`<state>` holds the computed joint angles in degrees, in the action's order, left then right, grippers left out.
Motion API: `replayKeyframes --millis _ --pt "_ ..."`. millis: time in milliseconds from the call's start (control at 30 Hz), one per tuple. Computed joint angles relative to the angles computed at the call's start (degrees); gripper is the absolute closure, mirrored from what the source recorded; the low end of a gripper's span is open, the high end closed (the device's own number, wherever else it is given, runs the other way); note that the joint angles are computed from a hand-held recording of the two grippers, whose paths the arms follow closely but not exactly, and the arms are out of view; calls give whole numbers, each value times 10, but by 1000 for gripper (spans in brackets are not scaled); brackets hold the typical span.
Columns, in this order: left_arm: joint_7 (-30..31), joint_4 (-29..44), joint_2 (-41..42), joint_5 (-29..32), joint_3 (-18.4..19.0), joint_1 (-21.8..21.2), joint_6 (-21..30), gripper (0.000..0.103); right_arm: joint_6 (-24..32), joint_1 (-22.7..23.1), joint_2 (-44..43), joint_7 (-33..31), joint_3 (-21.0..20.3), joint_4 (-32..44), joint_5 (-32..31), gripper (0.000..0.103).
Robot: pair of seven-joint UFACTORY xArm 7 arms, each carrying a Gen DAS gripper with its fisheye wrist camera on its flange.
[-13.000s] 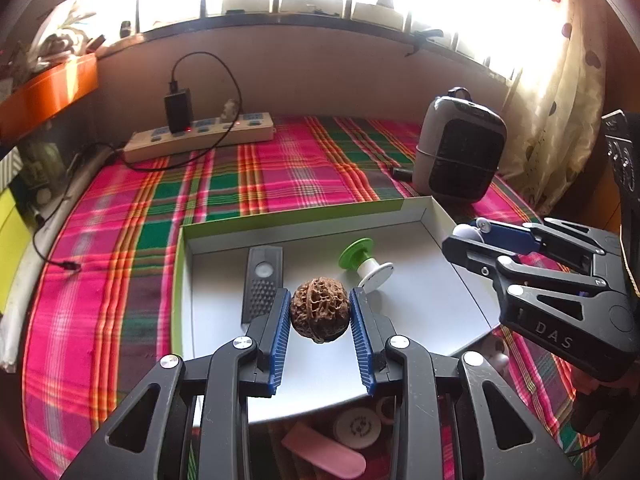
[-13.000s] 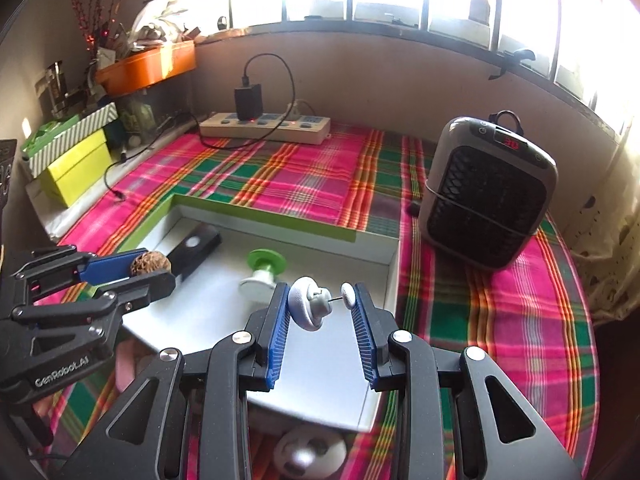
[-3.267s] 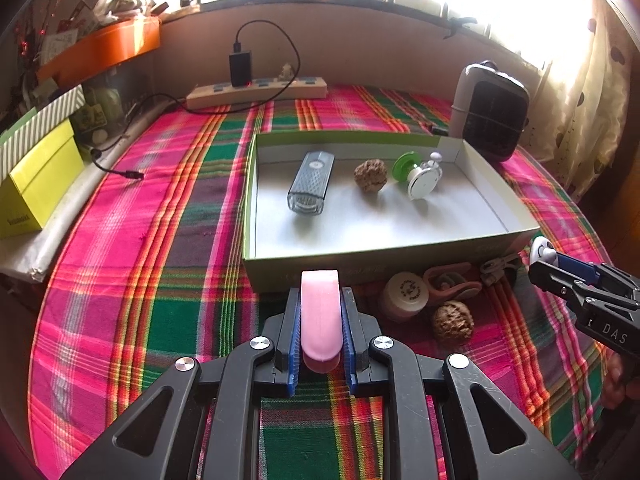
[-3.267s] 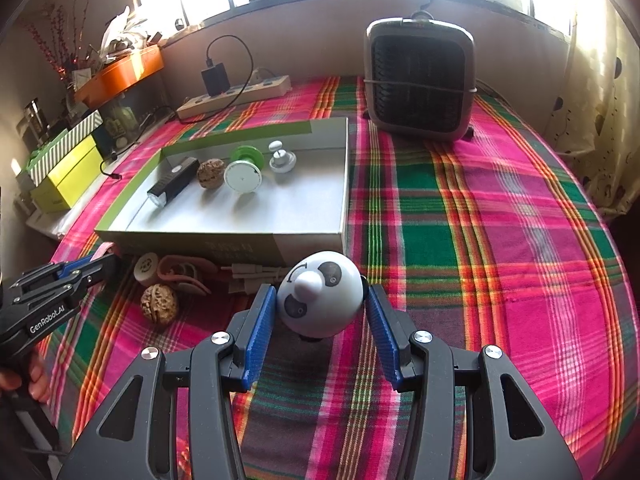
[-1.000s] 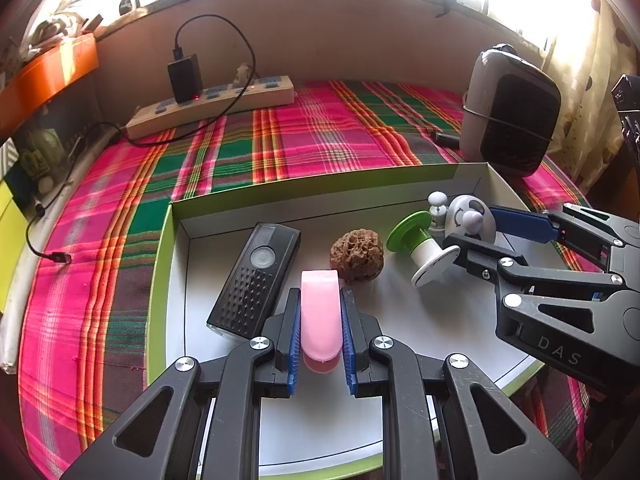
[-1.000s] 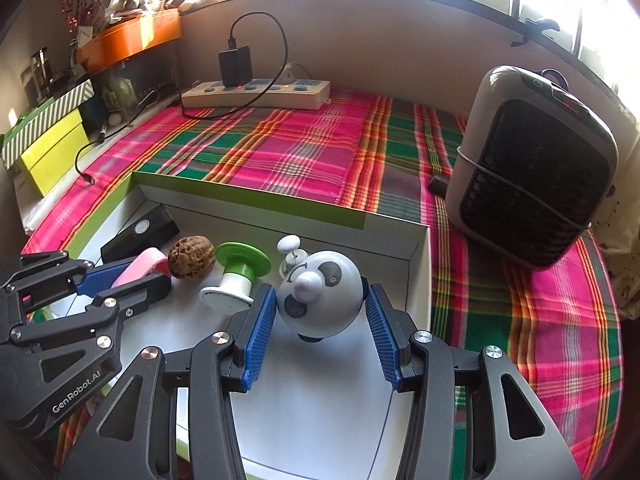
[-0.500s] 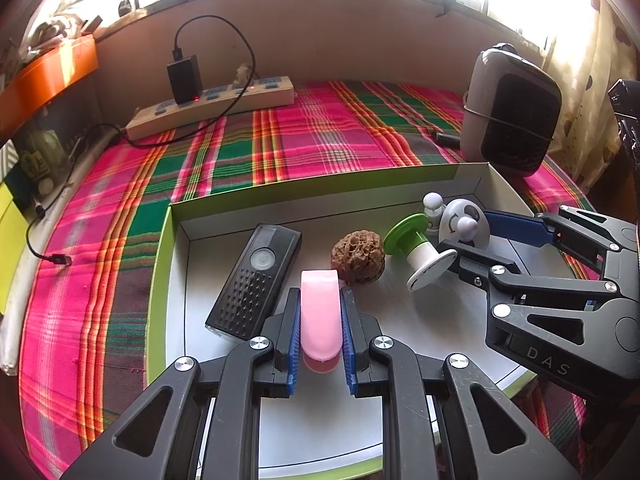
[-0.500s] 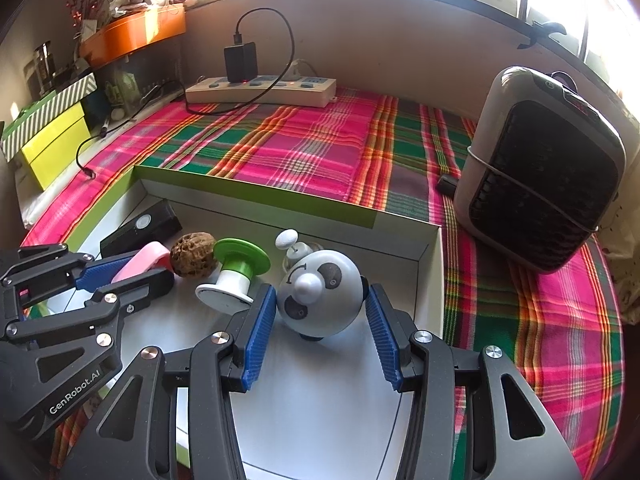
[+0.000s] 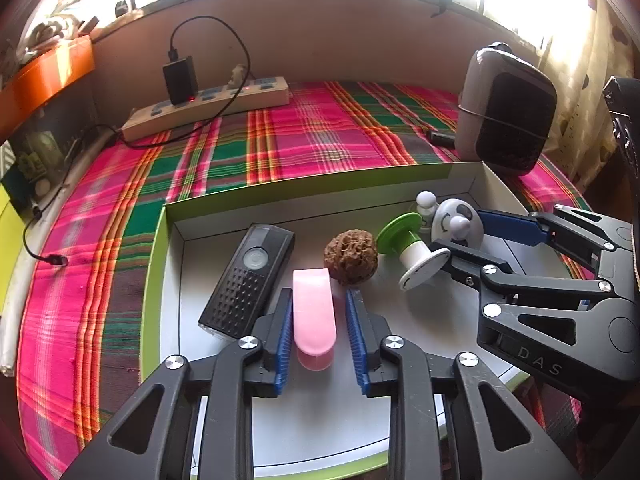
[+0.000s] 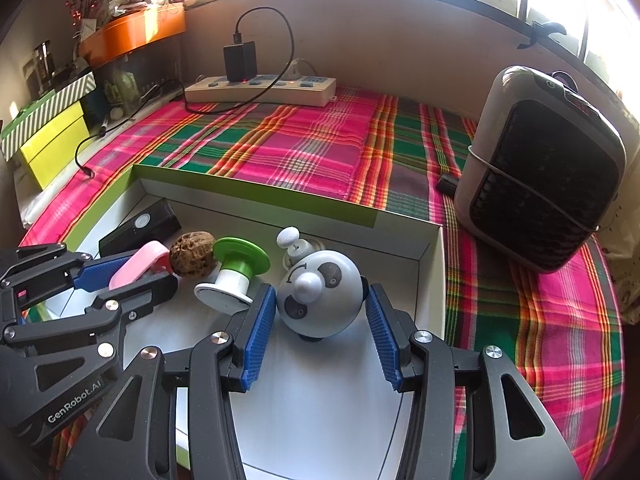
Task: Organize objects
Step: 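Open left tool to release the pink clip while right tool releases the panda ball, then withdraw both open tools from the box back toward the item pile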
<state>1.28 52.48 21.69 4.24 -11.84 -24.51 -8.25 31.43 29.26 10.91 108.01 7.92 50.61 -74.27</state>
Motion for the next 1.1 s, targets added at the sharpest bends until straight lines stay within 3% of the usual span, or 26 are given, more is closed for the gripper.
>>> replayKeyframes --millis 800,1100 --pt "-2 -17 -8 10 -29 31 -12 74 25 10 -4 -1 4 2 11 48" --pt "-12 -54 -40 11 -20 25 -34 74 45 15 -20 10 16 -7 12 48"
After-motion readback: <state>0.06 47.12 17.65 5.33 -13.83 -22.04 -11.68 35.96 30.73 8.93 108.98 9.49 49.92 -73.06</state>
